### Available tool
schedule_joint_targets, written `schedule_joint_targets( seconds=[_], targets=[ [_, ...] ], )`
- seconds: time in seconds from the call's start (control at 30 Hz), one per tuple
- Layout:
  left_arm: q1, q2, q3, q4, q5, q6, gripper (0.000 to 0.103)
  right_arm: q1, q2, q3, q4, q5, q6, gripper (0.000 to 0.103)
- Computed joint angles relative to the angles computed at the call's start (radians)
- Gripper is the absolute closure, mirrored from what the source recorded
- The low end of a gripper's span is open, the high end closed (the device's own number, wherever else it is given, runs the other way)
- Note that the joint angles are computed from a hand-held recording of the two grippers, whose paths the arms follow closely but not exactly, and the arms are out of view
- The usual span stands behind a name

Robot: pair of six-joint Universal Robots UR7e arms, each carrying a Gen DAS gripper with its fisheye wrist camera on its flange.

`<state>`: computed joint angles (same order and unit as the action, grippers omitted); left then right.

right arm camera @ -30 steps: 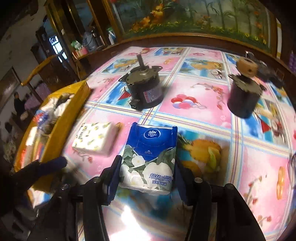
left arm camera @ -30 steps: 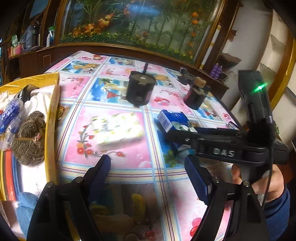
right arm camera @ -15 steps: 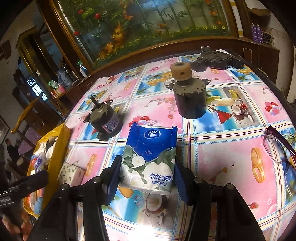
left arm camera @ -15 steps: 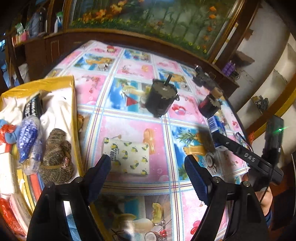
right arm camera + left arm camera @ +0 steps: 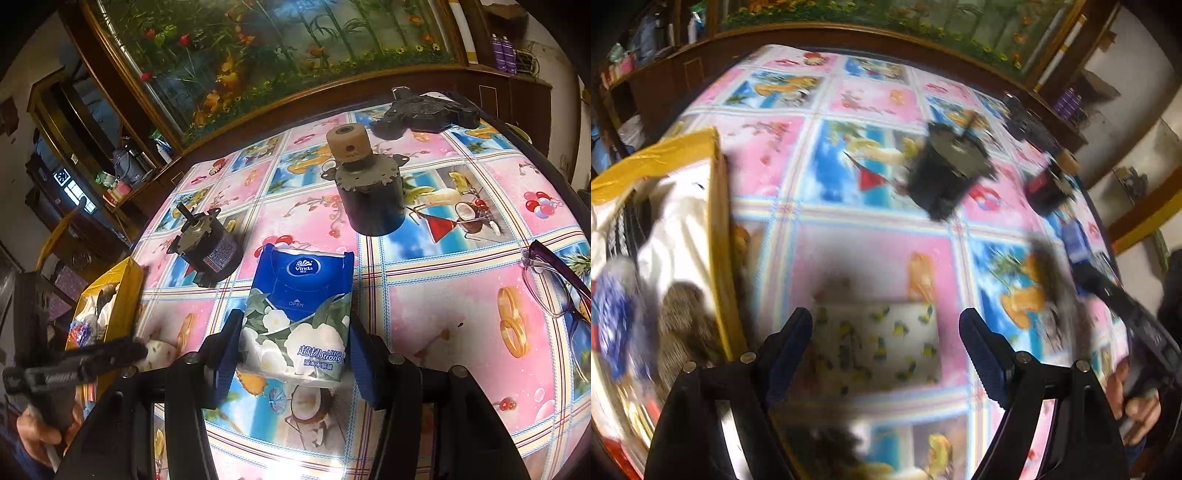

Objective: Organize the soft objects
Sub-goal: 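Grasp the white lemon-print tissue pack with the left gripper while the right holds the Vinda pack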

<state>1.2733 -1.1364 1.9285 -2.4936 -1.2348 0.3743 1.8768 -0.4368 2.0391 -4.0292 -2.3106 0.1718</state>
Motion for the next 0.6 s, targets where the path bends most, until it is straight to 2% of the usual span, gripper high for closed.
schedule_joint_targets(
  seconds=[0.07,0.13,0.2,0.3,0.4,0.6],
  targets=[
    [0.003,-0.030,0.021,0.058,-0.040,0.006,0.022,0.001,0.001,0.000,-0.003,-0.002,-0.001,0.045],
    [-0.010,-0.066,0.068,0.094,-0.041,0.046,0.022,0.003,0.001,0.001,-0.014,-0.006,-0.002,0.045],
    [-0.024,-0.099,0.121,0.078,-0.038,0.102,0.022,0.004,0.002,0.002,-0.025,-0.010,-0.003,0.045],
    [-0.054,-0.121,0.177,-0.012,0.008,0.185,0.022,0.002,0.001,0.005,-0.025,-0.007,0.000,0.045],
    [-0.068,-0.091,0.179,-0.110,0.061,0.219,0.022,0.002,0.002,0.003,-0.024,-0.004,0.000,0.045],
    [-0.070,-0.023,0.133,-0.034,0.098,0.291,0.022,0.003,0.002,0.003,-0.022,-0.006,0.003,0.045]
  ],
)
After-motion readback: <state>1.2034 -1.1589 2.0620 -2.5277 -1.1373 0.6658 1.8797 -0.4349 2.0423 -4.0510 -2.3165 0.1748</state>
